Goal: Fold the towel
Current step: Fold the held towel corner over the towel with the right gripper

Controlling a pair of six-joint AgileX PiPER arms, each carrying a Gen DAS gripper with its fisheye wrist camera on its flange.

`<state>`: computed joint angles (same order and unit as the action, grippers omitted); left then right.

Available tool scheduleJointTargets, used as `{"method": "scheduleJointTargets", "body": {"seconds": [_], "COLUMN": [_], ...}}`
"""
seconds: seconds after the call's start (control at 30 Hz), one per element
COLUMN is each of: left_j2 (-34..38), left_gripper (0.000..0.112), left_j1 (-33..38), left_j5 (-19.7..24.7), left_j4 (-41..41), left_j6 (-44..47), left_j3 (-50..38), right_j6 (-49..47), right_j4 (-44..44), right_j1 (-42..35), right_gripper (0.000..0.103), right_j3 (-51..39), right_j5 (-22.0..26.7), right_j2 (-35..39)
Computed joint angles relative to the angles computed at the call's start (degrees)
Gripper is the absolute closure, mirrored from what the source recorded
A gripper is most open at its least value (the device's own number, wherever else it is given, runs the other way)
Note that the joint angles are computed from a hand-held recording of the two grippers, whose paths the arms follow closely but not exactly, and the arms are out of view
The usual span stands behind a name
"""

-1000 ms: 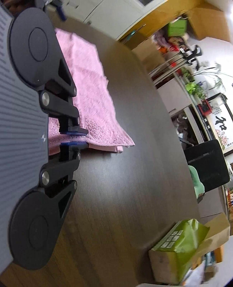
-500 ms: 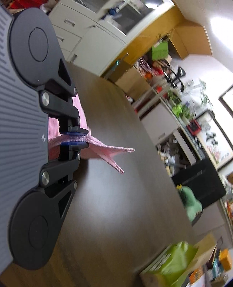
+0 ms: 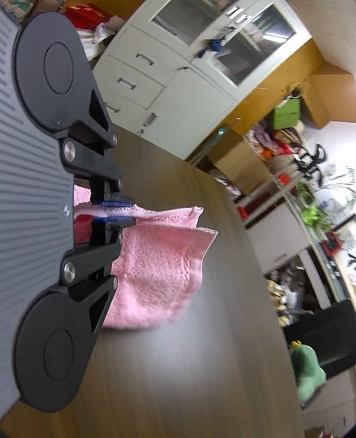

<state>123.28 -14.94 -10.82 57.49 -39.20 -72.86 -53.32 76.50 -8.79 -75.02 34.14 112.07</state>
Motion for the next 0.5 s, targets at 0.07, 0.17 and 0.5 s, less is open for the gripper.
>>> {"method": "scheduleJointTargets", "body": {"seconds": [0.07,0.17,0.5], "left_j2": [0.1,0.3,0.3], "left_gripper": [0.009,0.009,0.009], "left_j1": [0.4,0.9,1.8], "left_j5": [-0.4,-0.9,-1.8], "left_j4": [4.2,10.7,21.9], "left_j6": [-4.2,-10.9,-22.3], "left_j3": [-0.3,-0.8,-1.4], "right_j6": [2.5,6.4,16.3], "right_j4": [-1.8,-4.9,-12.9], "right_j1": [2.4,5.5,9.9], "right_gripper": [0.096,0.095,0.086], "right_j3": [-2.1,-4.7,-10.9], "right_j5": [-0.8,-2.7,-5.0], "right_j2": [2.0,4.6,10.4]}}
